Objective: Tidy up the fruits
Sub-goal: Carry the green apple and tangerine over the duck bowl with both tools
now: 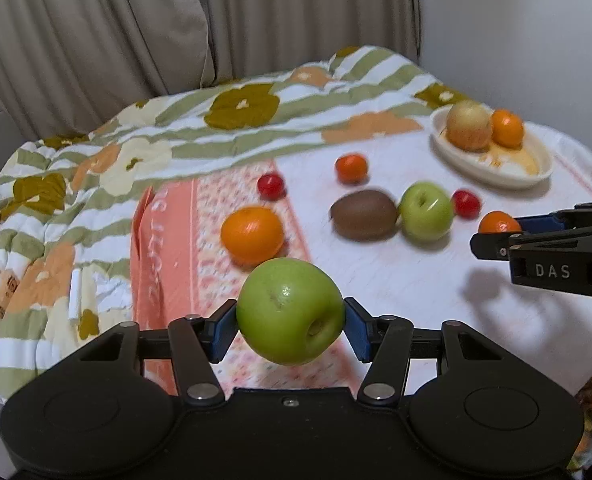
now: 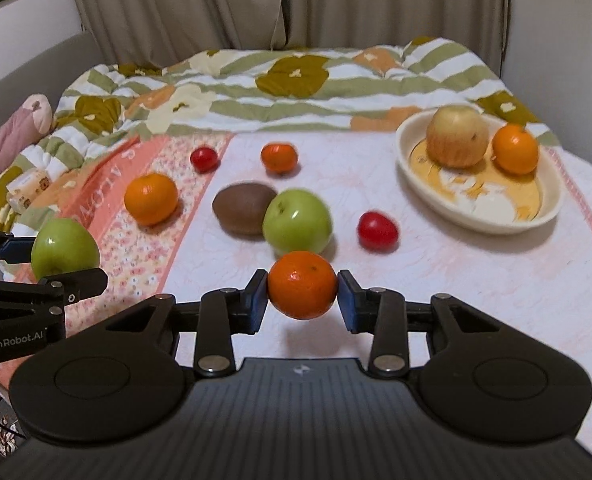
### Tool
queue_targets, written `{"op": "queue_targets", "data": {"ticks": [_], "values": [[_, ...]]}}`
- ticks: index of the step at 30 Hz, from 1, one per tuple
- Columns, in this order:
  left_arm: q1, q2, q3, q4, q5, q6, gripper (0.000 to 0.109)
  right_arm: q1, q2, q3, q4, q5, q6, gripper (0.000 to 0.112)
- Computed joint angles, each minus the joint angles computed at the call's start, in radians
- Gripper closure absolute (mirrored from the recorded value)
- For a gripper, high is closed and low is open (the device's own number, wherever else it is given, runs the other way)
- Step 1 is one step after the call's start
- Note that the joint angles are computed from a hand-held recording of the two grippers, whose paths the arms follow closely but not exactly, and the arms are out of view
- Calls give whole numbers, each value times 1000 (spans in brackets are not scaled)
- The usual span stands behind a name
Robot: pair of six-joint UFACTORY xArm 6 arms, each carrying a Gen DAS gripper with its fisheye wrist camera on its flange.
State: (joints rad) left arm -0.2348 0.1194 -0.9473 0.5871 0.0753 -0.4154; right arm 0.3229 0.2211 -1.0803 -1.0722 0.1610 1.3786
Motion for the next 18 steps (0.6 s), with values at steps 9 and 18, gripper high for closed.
{"op": "queue_targets", "data": {"ticks": [9,18], "values": [[-89,-33,-64,-33,39,-60,48,-87,-152,108,91,-35,-153,60],[-194,54,-227,-32,84,-134,48,-227,-227,179,290,-101,-433,60]]}}
